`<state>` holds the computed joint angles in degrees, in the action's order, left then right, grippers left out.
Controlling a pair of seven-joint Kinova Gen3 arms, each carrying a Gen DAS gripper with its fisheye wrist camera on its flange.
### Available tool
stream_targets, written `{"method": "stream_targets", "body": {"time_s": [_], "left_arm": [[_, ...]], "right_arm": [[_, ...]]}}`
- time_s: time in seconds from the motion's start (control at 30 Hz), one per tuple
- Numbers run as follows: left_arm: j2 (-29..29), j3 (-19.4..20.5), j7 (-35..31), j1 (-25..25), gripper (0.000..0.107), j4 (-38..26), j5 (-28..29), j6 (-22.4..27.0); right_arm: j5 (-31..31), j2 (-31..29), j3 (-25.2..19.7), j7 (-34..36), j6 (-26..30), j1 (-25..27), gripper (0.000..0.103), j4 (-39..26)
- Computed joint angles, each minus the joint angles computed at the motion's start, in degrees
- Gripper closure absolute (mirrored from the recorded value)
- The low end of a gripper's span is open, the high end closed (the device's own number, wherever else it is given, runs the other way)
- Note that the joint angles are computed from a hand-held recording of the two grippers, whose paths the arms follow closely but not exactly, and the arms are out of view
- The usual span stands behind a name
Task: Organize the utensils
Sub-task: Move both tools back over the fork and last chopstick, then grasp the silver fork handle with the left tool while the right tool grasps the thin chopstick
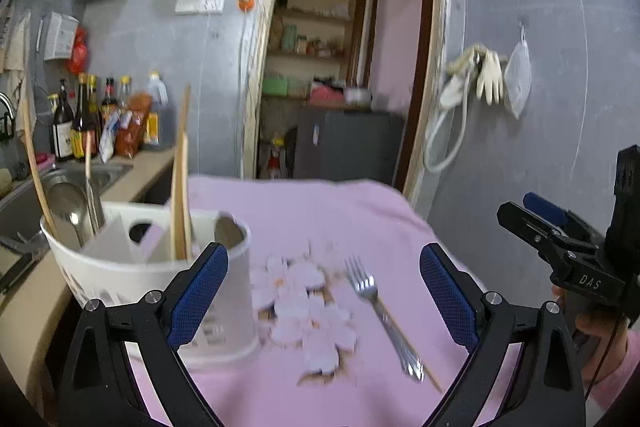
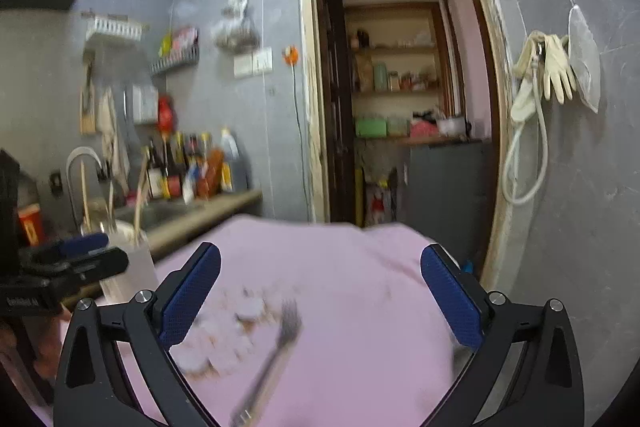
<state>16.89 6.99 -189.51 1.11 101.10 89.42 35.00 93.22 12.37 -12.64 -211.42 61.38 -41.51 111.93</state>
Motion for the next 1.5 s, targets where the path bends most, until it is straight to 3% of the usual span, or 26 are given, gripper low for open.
{"method": "stream_targets", "body": {"time_s": [0.17,0.3,0.43,0.57,0.67,0.83,0.93,1.13,1.27,1.33,1.5], "left_arm": [[0.81,4.72,10.61,-2.24,0.013,-0.41,-11.64,-2.78],[2.47,-1.44,19.93,3.8,0.013,-2.96,-20.66,-0.94],[4.65,-10.98,29.25,11.6,0.013,-7.17,-28.05,3.93],[6.9,-12.48,38.57,13.01,0.014,-11.67,-36.35,7.96],[8.23,-9.01,45.4,11.08,0.015,-14.44,-43.04,9.23],[10.98,-0.74,54.27,6.2,0.032,-18.92,-53.32,12.15],[11.26,-3.43,54.32,8.36,0.036,-19.66,-53.2,13.32],[10.78,-0.75,55.67,7.17,0.048,-19.17,-55.95,12.01],[10.87,0.99,56.28,6.37,0.056,-19.29,-57.26,11.48],[11.0,0.53,56.1,6.93,0.058,-19.41,-56.91,11.46],[13.18,1.58,56.92,7.24,0.077,-23.17,-56.99,15.1]], "right_arm": [[-8.35,0.16,0.32,7.64,-4.73,1.32,0.001,-1.39],[-15.13,0.98,1.34,13.84,-9.25,2.4,0.001,-2.96],[-22.72,1.88,2.64,22.33,-12.46,3.05,0.002,-5.26],[-29.14,2.25,4.39,29.37,-14.93,2.61,0.007,-6.67],[-33.91,2.53,4.41,35.57,-15.45,2.7,0.018,-7.76],[-41.45,2.65,4.95,43.55,-17.76,2.52,0.027,-8.4],[-43.74,2.99,5.48,45.93,-17.74,1.51,0.028,-9.0],[-45.02,5.32,6.92,48.33,-13.6,-1.05,0.032,-11.83],[-44.36,6.31,8.25,47.79,-11.02,-1.84,0.053,-13.01],[-43.91,6.31,8.74,47.54,-10.4,-1.52,0.06,-13.14],[-43.49,7.08,9.24,49.46,-9.89,-0.11,0.071,-14.43]]}}
